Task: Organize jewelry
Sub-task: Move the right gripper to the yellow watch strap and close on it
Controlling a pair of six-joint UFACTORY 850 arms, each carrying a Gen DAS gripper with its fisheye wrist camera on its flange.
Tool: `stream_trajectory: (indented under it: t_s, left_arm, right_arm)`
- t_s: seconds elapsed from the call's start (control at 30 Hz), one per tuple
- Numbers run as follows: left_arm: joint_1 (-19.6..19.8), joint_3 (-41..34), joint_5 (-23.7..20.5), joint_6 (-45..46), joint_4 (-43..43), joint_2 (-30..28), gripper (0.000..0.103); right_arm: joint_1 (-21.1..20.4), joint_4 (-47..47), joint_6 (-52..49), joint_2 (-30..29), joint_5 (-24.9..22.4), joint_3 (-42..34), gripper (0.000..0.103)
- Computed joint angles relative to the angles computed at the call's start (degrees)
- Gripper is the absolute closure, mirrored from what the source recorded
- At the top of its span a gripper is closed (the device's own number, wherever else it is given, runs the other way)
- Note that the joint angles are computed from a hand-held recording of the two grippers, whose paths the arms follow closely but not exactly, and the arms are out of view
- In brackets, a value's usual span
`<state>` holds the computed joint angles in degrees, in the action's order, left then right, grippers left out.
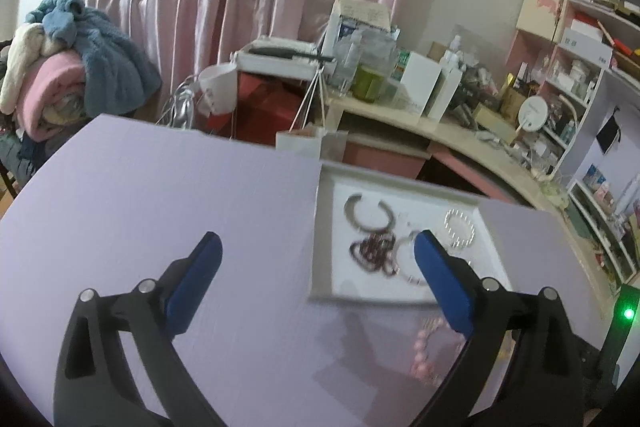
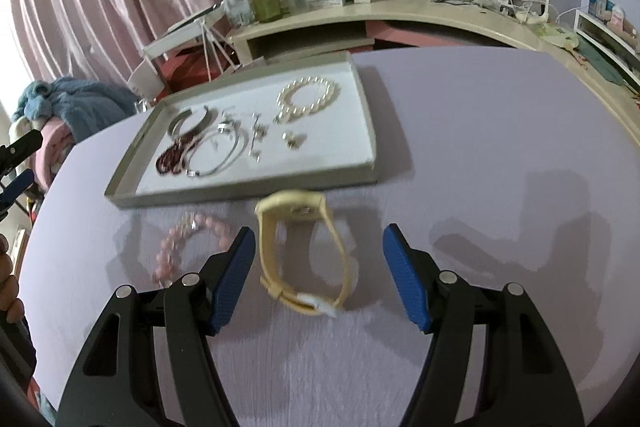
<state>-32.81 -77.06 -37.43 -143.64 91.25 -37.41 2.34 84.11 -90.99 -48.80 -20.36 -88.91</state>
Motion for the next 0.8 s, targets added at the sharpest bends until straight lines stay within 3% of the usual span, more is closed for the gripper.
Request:
stream_trajectory:
  t_s: [0.8]
  left_arm:
    - [-0.7,0.7,1.3,-1.2,-0.6,0.0,0.004]
  right_arm:
    - [1.6,-12.1,10.4,-3.3,0.8,-4.5,0.035]
